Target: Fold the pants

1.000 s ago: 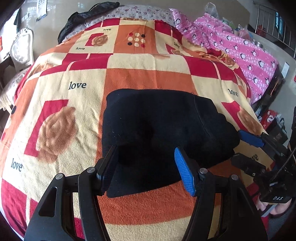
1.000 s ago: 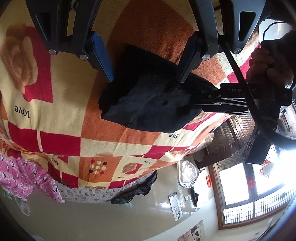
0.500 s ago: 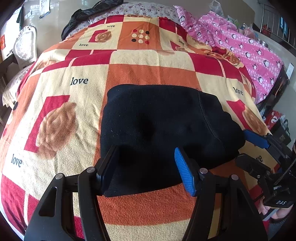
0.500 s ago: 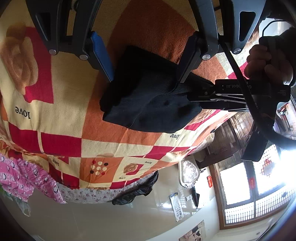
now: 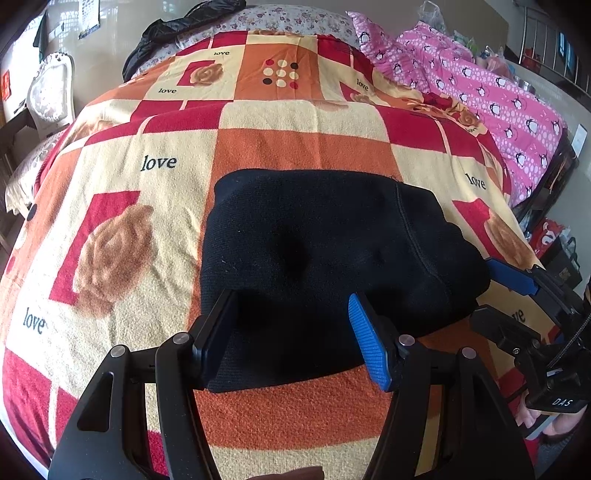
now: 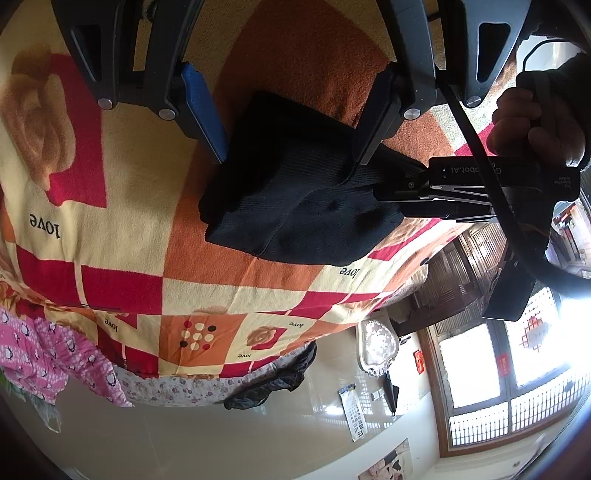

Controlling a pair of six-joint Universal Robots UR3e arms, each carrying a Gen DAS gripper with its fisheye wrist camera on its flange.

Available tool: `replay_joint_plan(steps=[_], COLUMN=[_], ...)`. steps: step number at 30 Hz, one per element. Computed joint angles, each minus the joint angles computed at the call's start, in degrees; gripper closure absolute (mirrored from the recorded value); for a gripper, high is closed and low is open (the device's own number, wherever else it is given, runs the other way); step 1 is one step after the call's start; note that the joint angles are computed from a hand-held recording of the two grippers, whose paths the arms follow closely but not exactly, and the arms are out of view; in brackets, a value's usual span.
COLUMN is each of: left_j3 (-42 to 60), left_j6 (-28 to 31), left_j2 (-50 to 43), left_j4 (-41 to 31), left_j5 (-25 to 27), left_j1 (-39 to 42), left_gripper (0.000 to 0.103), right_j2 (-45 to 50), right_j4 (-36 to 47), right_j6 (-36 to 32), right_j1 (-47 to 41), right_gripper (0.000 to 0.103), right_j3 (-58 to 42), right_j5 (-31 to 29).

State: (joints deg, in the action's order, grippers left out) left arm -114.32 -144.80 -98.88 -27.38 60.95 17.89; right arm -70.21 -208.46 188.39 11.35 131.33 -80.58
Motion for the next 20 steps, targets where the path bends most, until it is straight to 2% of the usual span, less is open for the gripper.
replay_joint_plan(steps=[4, 7, 10, 12, 16, 19, 20], left_j3=[-0.29, -3.43, -9.57, -10.17, -11.9, -10.22, -10.57], left_j6=[0.95, 4.08, 6.43, 10.11, 10.12, 12.86, 12.4], left_j2=[1.79, 6.27, 11.71, 13.55, 14.17, 16.05, 16.83], left_j4=[-2.37, -3.68, -0.63, -5.24, -4.07, -12.44, -12.24], left_j5=[-1.98, -3.89, -5.86, -7.28, -6.22, -8.15, -7.68], left_j1=[1.34, 3.23, 6.15, 7.48, 7.99, 9.2, 9.04], left_gripper=[0.041, 0.032, 0.032, 0.032, 0.033, 0.033, 0.033], right_j2=[-0.01, -0.02, 0.02, 0.12, 0.49, 1.05, 1.1], right_j4=[0.0, 0.1, 0.02, 0.03, -0.05, -0.41, -0.46], right_j6=[0.04, 0.03, -0.02, -0.01, 0.06, 0.1, 0.12], right_j1=[-0.03, 0.04, 0.02, 0.18, 0.39, 0.64, 0.68], right_gripper=[0.035, 0.036, 0.036, 0.036, 0.036, 0.036, 0.036], right_j3=[0.03, -0.05, -0.06, -0.16, -0.41, -0.66, -0.68], right_j5=[0.04, -0.05, -0.07, -0.26, -0.49, -0.69, -0.74])
